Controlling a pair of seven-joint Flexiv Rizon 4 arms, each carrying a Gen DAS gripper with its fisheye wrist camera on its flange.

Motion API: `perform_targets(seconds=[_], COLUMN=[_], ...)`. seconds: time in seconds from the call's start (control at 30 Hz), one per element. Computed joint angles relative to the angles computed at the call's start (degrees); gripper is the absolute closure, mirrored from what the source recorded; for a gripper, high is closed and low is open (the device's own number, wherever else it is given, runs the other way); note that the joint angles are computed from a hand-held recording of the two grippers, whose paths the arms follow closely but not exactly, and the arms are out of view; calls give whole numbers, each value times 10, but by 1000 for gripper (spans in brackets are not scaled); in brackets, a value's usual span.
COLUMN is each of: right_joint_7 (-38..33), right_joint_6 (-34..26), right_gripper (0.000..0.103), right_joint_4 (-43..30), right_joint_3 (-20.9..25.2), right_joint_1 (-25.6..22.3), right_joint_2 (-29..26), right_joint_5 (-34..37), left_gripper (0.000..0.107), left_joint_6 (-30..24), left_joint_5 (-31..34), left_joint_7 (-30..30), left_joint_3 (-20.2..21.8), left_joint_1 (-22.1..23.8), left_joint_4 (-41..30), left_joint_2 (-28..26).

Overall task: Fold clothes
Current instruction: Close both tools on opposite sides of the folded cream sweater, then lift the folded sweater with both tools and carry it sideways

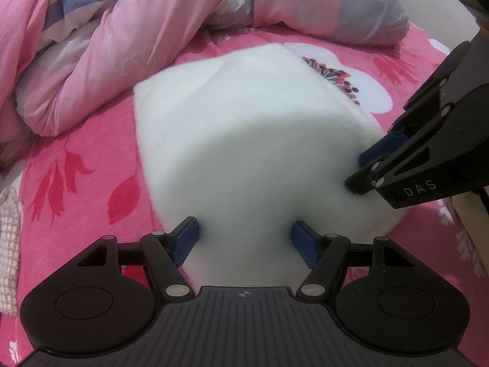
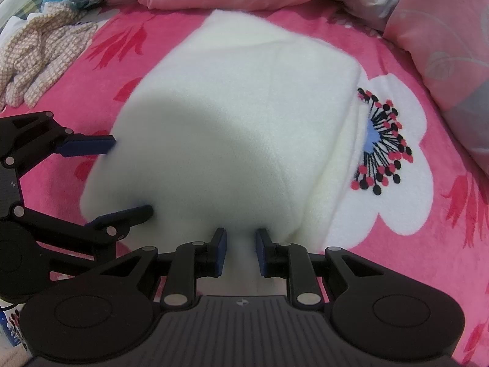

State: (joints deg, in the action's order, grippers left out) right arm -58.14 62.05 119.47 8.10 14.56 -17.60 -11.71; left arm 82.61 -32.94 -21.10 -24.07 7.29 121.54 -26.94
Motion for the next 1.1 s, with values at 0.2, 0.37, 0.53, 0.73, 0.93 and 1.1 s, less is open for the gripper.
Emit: perform_targets(seconds=[0.2, 0.37, 0.53, 0.73, 0.93, 1.1], right_joint_7=[-7, -11, -15, -31, -114, -194], right_joint_6=[2, 4, 7, 10, 9, -3], right_gripper=[81, 81, 81, 81, 81, 67], right_joint_4=[0, 0, 1, -3, -21, -49], right_joint_3=[2, 3, 4, 12, 44, 72], right_joint_1=[-3, -4, -5, -15, -55, -95], right_joint_2=[0, 0, 0, 0, -1, 3], right_joint_5=[7, 11, 18, 43, 141, 264], left_gripper=[38, 38, 38, 38, 36, 35], left_joint_6=[-8, -11, -16, -59, -137, -192], left_joint_5=[8, 16, 26, 37, -9, -56], left_joint_7=[-8, -20, -32, -56, -99, -166], left_joint_3=[15, 29, 43, 71, 96, 118], left_joint_1=[-11, -24, -34, -50, -56, -58], left_joint_4=[-5, -8, -11, -30, -65, -113], left_joint_2=[2, 3, 4, 8, 14, -9])
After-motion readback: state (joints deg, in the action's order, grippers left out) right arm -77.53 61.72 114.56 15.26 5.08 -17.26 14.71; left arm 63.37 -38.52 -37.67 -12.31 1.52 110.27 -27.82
